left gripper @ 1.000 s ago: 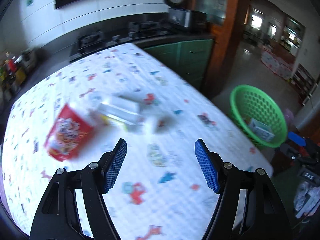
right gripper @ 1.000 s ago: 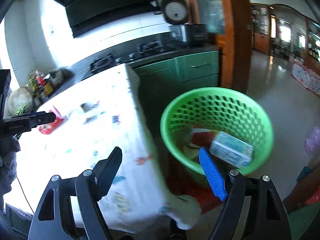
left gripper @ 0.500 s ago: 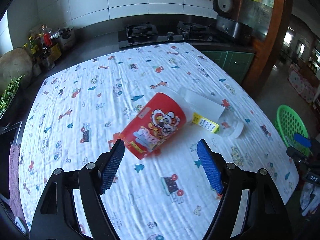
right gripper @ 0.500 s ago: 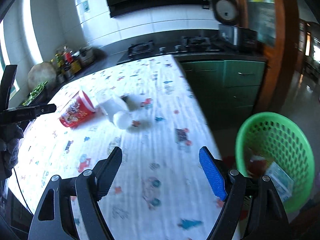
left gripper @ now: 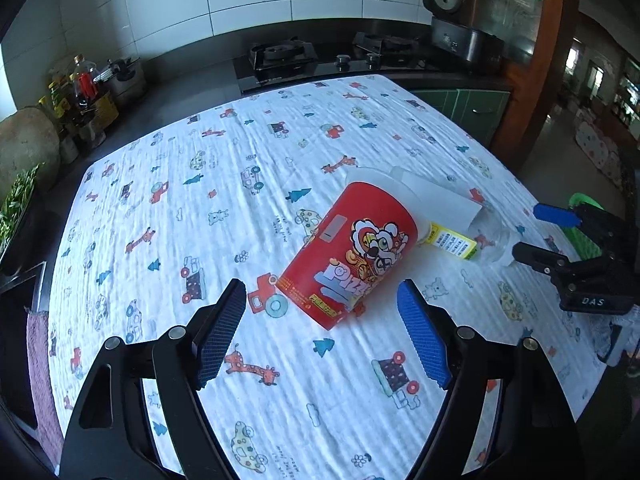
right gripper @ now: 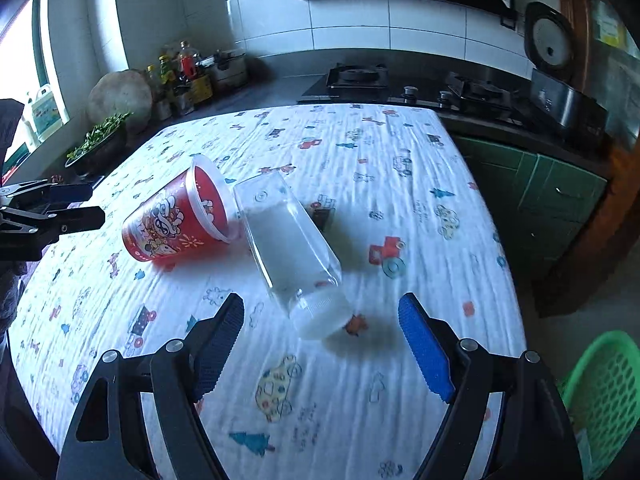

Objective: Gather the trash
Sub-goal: 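Grasp the red Pizza cup with the left gripper while the right grasps the clear bottle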

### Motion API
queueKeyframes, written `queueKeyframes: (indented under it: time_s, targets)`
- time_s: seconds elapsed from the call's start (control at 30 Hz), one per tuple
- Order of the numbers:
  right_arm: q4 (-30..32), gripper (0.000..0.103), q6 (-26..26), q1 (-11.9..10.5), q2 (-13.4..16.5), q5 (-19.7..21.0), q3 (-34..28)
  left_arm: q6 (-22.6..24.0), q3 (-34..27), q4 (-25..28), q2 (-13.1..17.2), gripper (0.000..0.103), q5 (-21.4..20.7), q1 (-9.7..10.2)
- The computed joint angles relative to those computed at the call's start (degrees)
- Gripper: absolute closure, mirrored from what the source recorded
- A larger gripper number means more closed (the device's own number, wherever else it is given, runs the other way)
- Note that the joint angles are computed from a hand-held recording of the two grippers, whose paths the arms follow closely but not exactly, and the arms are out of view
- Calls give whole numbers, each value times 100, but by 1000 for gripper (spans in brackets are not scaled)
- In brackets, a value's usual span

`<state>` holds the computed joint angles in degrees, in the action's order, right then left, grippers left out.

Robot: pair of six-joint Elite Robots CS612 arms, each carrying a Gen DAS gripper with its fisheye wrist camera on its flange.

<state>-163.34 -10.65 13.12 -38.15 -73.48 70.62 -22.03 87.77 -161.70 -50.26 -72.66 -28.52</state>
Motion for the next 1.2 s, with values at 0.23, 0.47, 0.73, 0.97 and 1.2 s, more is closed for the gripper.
queueKeyframes:
  time_s: [0.23, 0.47, 0.73, 0.97, 1.2]
  targets:
    - [612, 22, -452, 83, 392, 133, -766, 301, -188, 75, 157, 23, -135, 33]
    - [1112, 22, -725, 109, 663, 134, -1270, 788, -432, 354, 301, 20, -26, 10]
    - [1598, 35, -701, 91, 852, 403, -1613, 1359, -713, 546, 475, 17, 53, -28]
    - [1504, 43, -671, 84, 745, 443, -1413, 1862, -962, 782, 661, 16, 233, -71]
    - [1227, 44, -482, 22, 531, 460, -967, 1805, -1159, 795, 815, 17, 79, -57]
